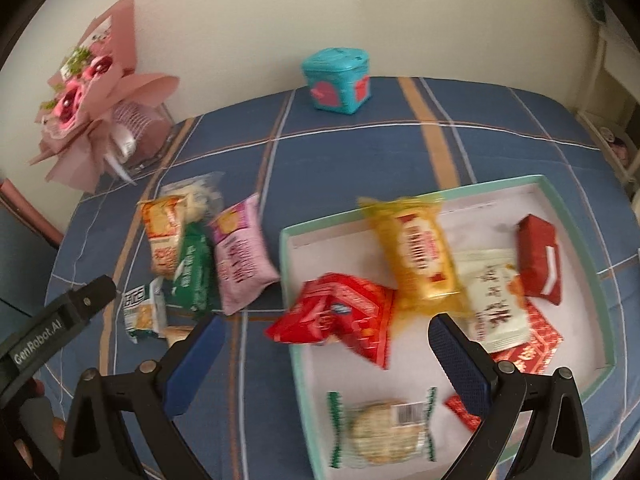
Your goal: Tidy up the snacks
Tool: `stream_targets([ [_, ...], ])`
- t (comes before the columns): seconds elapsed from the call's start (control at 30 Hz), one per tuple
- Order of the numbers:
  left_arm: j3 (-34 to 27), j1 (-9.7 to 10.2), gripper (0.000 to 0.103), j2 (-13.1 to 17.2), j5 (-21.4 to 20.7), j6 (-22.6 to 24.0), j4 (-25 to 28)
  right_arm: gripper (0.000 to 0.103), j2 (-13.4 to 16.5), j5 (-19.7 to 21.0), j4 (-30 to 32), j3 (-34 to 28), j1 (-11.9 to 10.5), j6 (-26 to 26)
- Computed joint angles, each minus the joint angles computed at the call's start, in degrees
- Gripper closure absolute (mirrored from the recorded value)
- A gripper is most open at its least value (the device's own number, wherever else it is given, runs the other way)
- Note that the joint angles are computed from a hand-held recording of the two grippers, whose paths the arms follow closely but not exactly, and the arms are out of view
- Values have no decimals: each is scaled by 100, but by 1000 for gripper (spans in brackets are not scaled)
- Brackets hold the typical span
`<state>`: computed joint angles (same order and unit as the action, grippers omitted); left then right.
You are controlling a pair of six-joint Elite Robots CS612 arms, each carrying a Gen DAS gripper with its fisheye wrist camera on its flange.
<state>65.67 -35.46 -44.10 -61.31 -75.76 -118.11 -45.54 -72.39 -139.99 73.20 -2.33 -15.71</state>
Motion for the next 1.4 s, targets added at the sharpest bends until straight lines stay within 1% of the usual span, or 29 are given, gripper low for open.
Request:
stream_targets([
  [0.2, 278, 37, 4, -177, 268, -122, 141, 0, -38, 119, -80, 122, 122, -135],
  [0.43, 545, 79, 4, -363, 445, -445, 425, 0, -86, 296, -171, 247, 243, -315],
  [0.57, 804, 132, 4, -488, 362, -499, 163, 0, -79, 461, -48, 256, 291, -368],
  [0.67, 959, 160, 4, -566, 350, -609, 16, 0, -65, 516, 46, 245, 321, -381],
  [0.77, 1121, 184, 3, -631, 311, -662, -265, 0, -43, 543, 206, 216, 372, -472],
  [0.83, 1201, 204, 3, -644, 229, -605, -517, 0, -25, 522, 295, 194, 407, -542],
  [0.9, 1268, 236, 3, -631, 49, -410, -895, 0, -2, 504, 398, 167, 438, -608],
  [1.03, 1256, 325, 4, -530, -506, -187, -1376, 0, 56, 395, 560, 116, 484, -653],
  [1.13, 1166, 369, 4, -424, -748, -101, -1408, 0, 107, 276, 635, 77, 502, -612],
  [1.33, 968, 454, 4, -233, -1104, 95, -1405, 1, 213, 218, 687, 11, 512, -439],
  [1.4, 882, 467, 4, -173, -1151, 197, -1355, 4, 258, 181, 704, -40, 520, -393],
])
